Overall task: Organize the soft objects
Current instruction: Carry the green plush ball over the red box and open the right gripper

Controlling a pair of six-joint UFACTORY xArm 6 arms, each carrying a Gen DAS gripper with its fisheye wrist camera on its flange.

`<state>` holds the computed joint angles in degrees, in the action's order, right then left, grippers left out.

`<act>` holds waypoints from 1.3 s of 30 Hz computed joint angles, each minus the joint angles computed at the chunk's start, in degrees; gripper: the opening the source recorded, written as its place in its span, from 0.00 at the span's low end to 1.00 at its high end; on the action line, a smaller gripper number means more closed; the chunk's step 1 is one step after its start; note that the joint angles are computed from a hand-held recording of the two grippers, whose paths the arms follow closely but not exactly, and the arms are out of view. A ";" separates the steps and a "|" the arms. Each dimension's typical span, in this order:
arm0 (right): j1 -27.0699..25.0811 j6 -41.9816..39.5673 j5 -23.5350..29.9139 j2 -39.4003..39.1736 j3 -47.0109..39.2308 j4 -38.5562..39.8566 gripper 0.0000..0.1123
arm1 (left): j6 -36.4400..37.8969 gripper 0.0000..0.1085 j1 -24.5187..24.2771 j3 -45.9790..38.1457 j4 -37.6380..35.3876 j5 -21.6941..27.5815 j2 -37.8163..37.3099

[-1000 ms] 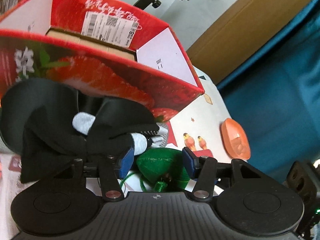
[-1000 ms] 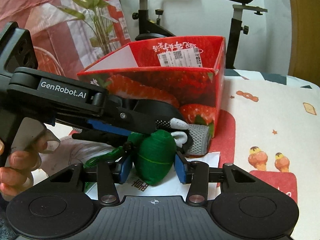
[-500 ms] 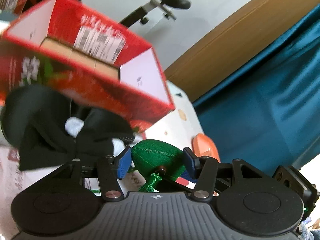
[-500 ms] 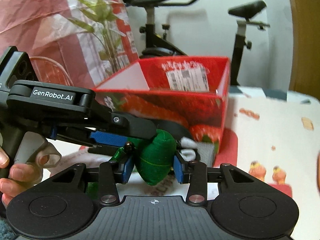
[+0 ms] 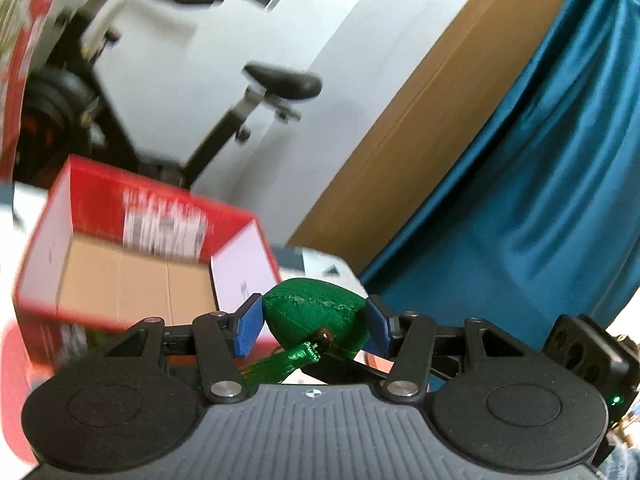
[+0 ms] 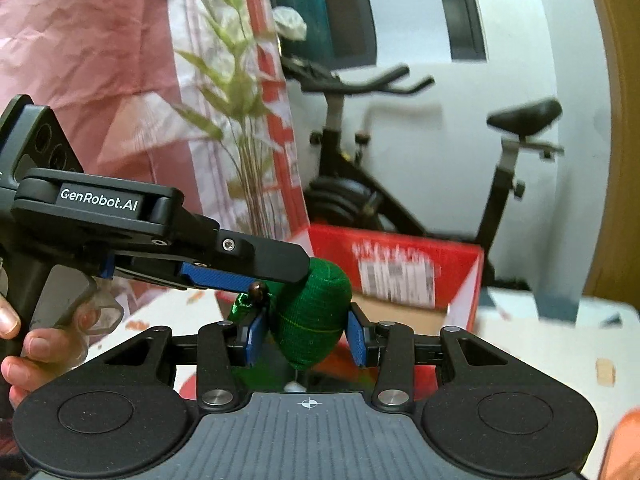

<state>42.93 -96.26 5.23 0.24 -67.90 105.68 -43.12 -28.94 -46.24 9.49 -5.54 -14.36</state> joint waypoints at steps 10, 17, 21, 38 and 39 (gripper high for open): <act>0.07 3.44 -2.63 9.68 -15.19 -7.48 0.34 | -4.45 0.53 5.54 -6.12 13.00 0.80 1.86; 0.42 10.70 -3.31 18.20 -22.54 -14.63 0.34 | -5.03 0.53 8.37 -9.29 17.90 1.45 6.60; 0.36 18.16 -3.73 23.07 -26.10 -20.77 0.34 | 1.24 0.53 8.96 -9.47 12.98 1.42 8.79; -3.04 61.69 1.34 36.49 -30.49 -57.43 0.35 | 41.39 0.54 5.37 -11.89 -35.00 6.19 17.60; -3.32 62.91 1.36 36.51 -30.24 -58.15 0.35 | 39.12 0.54 5.76 -11.70 -32.56 6.22 17.62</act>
<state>39.61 -33.34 6.59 36.75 -98.15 47.54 -4.00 -23.18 -57.94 -23.07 0.68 3.25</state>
